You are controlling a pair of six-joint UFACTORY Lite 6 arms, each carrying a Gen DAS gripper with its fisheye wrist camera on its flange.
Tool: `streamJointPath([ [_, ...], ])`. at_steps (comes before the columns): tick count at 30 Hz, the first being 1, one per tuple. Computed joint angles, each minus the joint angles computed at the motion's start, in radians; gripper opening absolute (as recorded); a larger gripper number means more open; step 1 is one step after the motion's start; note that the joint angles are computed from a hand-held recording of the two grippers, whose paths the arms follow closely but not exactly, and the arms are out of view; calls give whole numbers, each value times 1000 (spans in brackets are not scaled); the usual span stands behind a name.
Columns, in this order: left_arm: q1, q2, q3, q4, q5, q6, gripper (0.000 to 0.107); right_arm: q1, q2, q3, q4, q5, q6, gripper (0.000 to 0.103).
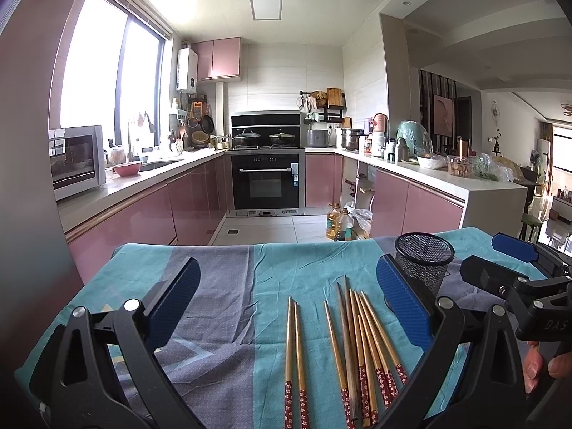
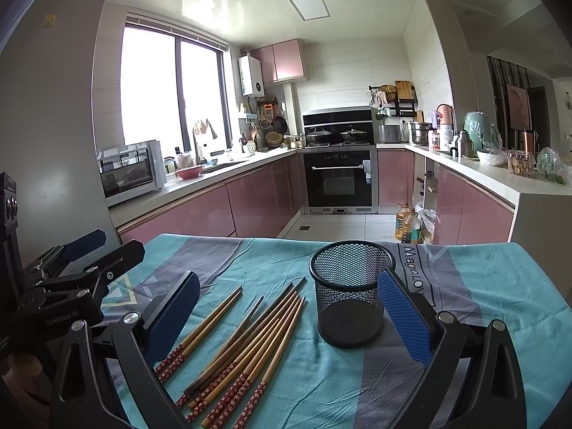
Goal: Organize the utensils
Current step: 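Close the left gripper on one chopstick while the right gripper grasps another chopstick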
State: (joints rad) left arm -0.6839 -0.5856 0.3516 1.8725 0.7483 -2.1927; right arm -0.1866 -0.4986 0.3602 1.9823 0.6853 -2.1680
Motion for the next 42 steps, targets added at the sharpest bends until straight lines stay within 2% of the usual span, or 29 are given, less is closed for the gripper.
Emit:
streamJointPath([
  [6, 29, 20, 4, 3, -43, 12, 96, 25, 36, 12, -32, -22, 13, 96],
  [11, 82, 53, 19, 28, -115, 6, 91, 61, 87, 40, -82, -56, 47, 96],
  [22, 228, 218, 70, 177, -298, -64, 75, 196, 264, 134, -204, -229, 142, 81],
  [26, 304, 315, 110, 298, -394, -133, 65, 249, 328, 171, -247, -281, 187, 70],
  [29, 326, 388, 140, 372, -426, -181, 57, 277, 367, 195, -261, -314, 204, 63],
  [35, 388, 546, 223, 644, -492, -427, 47, 283, 441, 242, -342, -323, 288, 48],
  [42, 454, 636, 285, 890, -548, -651, 36, 280, 518, 295, -405, -338, 354, 40],
])
